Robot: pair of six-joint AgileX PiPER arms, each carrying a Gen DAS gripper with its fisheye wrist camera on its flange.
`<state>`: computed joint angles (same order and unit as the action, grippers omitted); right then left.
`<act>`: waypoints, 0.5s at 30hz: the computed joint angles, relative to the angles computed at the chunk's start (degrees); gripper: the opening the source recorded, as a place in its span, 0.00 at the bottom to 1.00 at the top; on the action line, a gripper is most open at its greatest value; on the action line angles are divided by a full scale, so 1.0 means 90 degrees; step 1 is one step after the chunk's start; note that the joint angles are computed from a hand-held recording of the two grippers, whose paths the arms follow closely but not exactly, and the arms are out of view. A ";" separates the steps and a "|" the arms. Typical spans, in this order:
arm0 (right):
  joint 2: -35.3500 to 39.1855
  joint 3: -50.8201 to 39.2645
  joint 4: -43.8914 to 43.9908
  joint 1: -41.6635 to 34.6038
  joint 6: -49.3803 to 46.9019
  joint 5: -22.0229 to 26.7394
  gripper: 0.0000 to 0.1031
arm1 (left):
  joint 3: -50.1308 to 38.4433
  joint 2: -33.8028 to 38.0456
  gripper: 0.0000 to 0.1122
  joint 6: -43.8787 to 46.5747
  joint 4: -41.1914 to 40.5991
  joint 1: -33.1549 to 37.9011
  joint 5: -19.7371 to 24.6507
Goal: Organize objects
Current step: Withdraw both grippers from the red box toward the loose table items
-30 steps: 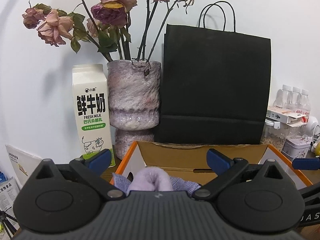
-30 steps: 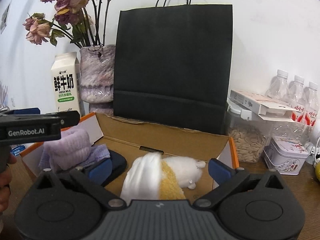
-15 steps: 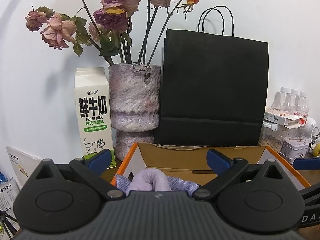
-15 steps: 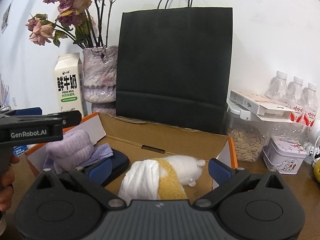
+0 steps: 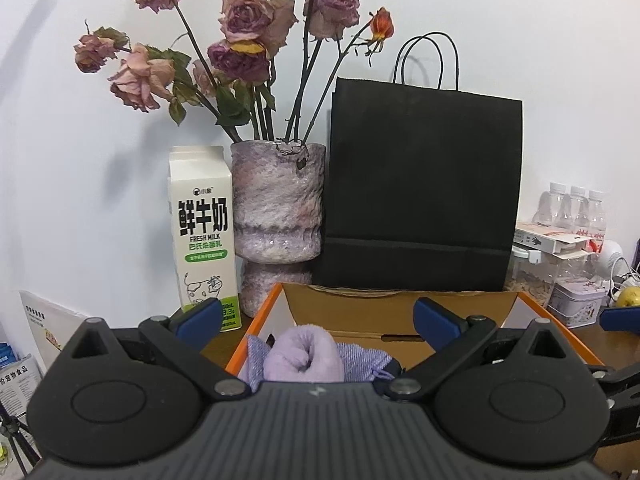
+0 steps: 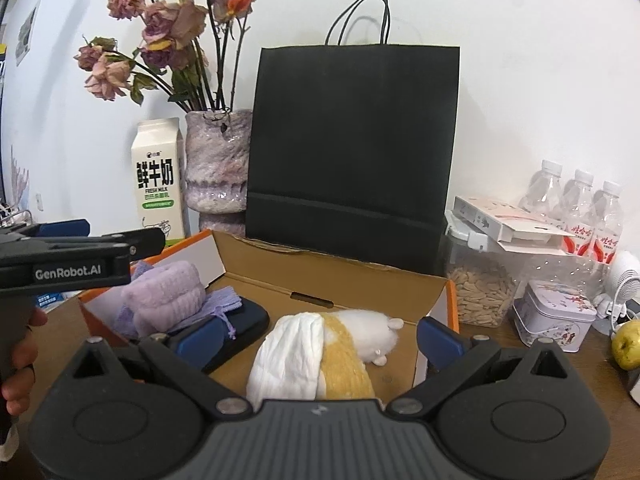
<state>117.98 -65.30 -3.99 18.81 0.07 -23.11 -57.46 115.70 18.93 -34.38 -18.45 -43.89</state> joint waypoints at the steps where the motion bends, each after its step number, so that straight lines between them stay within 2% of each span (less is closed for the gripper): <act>1: -0.0066 0.0121 0.0035 0.0007 -0.0053 -0.0052 1.00 | 0.0100 -0.0046 0.92 -0.0015 -0.0002 -0.0027 -0.0056; 15: -0.0875 0.1909 -0.0063 -0.0155 -0.0088 -0.0821 1.00 | 0.1684 -0.0770 0.92 -0.0419 -0.0069 -0.0425 -0.0672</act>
<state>110.11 -48.12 -4.56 17.42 -0.73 -30.49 -42.30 108.77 15.16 -35.00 -22.28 -49.94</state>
